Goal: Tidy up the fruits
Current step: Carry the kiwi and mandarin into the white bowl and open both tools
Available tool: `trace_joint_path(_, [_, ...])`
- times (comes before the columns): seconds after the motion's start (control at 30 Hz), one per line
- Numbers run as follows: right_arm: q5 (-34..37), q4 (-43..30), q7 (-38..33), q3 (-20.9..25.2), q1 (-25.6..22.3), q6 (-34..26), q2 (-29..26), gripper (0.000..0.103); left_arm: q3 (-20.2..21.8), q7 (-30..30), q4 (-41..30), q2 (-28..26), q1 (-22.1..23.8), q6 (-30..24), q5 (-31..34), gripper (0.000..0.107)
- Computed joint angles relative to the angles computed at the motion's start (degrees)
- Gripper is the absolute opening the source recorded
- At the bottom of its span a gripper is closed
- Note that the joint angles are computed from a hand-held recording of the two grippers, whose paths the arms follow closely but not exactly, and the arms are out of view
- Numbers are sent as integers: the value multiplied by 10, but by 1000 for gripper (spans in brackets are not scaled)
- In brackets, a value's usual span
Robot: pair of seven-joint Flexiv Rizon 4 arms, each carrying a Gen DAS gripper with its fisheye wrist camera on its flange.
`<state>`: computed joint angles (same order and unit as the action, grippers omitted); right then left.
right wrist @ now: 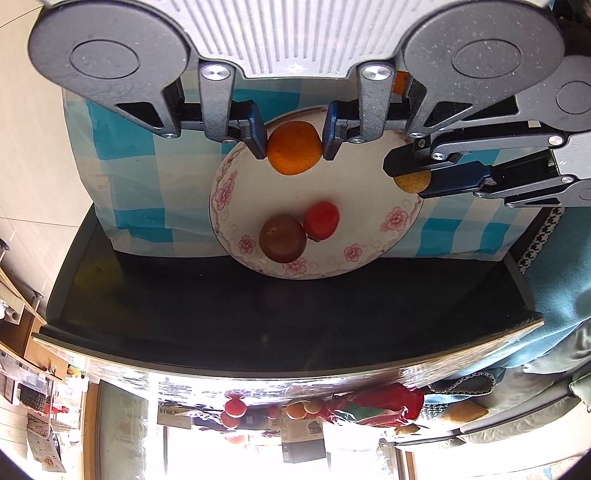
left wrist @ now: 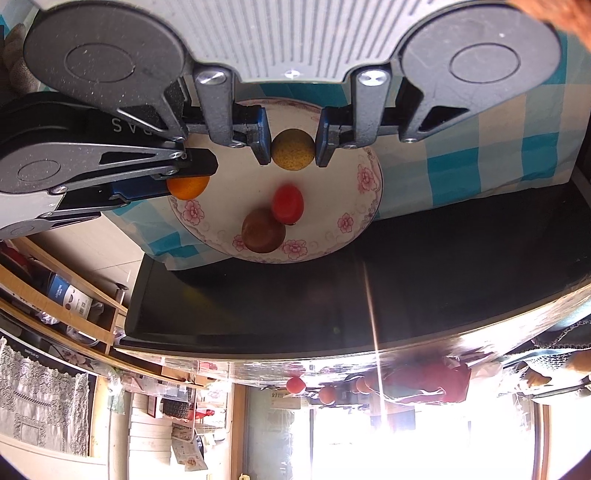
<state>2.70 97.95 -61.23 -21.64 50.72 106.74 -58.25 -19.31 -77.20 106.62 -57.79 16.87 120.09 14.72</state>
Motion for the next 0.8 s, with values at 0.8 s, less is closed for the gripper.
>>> trace_joint_path(0.8, [-31,-67,10,14,-39,-13,-44,31,8,20,-57,-37,-17,-27,-35,35])
